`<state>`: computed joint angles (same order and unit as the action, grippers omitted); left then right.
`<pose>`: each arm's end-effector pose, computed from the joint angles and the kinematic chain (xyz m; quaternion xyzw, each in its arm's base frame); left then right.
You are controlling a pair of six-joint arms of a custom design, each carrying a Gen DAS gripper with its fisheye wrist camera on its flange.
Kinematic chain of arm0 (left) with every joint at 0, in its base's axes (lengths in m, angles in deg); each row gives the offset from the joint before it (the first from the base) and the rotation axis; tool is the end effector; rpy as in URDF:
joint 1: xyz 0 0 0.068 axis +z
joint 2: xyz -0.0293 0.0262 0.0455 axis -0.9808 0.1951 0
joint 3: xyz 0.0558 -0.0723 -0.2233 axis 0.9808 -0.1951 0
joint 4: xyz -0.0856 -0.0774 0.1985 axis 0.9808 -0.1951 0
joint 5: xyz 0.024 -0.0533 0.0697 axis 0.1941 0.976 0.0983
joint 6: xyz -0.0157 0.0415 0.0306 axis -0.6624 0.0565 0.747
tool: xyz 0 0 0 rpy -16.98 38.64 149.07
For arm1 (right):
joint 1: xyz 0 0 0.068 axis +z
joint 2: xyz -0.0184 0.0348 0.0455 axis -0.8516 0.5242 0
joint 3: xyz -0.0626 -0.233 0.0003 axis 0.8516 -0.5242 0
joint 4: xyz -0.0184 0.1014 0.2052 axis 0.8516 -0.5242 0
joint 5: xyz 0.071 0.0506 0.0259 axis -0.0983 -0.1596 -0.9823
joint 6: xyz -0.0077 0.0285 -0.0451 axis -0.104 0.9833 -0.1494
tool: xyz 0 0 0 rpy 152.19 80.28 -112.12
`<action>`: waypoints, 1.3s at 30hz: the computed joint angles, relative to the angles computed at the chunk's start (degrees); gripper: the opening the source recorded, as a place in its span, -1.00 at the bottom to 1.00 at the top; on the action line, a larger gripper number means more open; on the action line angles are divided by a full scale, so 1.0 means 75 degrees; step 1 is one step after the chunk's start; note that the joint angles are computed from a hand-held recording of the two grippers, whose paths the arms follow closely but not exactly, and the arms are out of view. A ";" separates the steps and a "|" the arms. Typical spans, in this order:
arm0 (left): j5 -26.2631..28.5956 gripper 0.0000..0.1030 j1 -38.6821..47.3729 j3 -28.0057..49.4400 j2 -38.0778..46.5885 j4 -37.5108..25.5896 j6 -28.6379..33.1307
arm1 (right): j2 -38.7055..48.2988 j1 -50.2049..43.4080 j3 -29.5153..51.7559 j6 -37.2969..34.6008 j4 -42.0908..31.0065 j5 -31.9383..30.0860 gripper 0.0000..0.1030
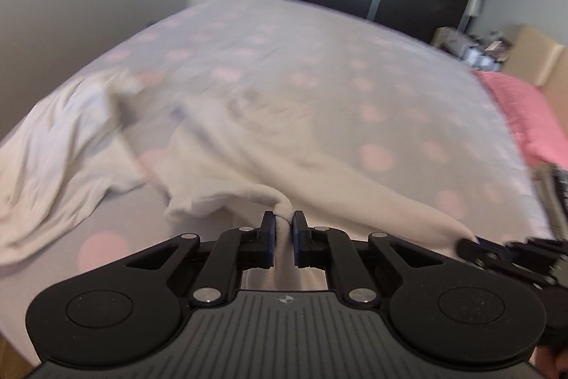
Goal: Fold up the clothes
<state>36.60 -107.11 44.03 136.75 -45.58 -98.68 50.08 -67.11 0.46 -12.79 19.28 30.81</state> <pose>0.1720 -0.0896 0.3262 0.0482 0.9140 -0.1304 0.3813 0.1589 -0.0204 0.2936 -0.0710 0.9066 -0.0348 0.4145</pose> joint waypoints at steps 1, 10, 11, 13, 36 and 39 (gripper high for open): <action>-0.0019 -0.86 -0.0352 0.0290 0.0069 -0.0045 -0.0070 | 0.0077 -0.0575 0.0347 -0.0305 -0.0256 -0.0301 -0.90; 0.0337 -0.86 -0.3219 0.2503 0.1944 0.0049 -0.0480 | 0.1410 -0.6635 0.2555 -0.4192 -0.1358 -0.3102 -0.90; 0.0426 -0.86 -0.3489 0.2710 0.2278 0.0103 -0.0439 | 0.1639 -0.7068 0.2656 -0.4447 -0.1307 -0.3202 -0.90; 0.0587 -0.85 -0.4001 0.3081 0.2974 0.0226 -0.0280 | 0.2165 -0.7753 0.2756 -0.4949 -0.1324 -0.3438 -0.89; 0.0251 -0.57 -0.2992 0.2177 0.3536 -0.0254 0.3243 | 0.2988 -0.9665 0.1626 -0.9855 -0.3327 -0.5266 -0.47; 0.0015 -0.57 -0.2842 0.1508 0.3145 -0.0090 0.4218 | 0.2745 -0.9841 0.1201 -1.0965 -0.4006 -0.5128 -0.44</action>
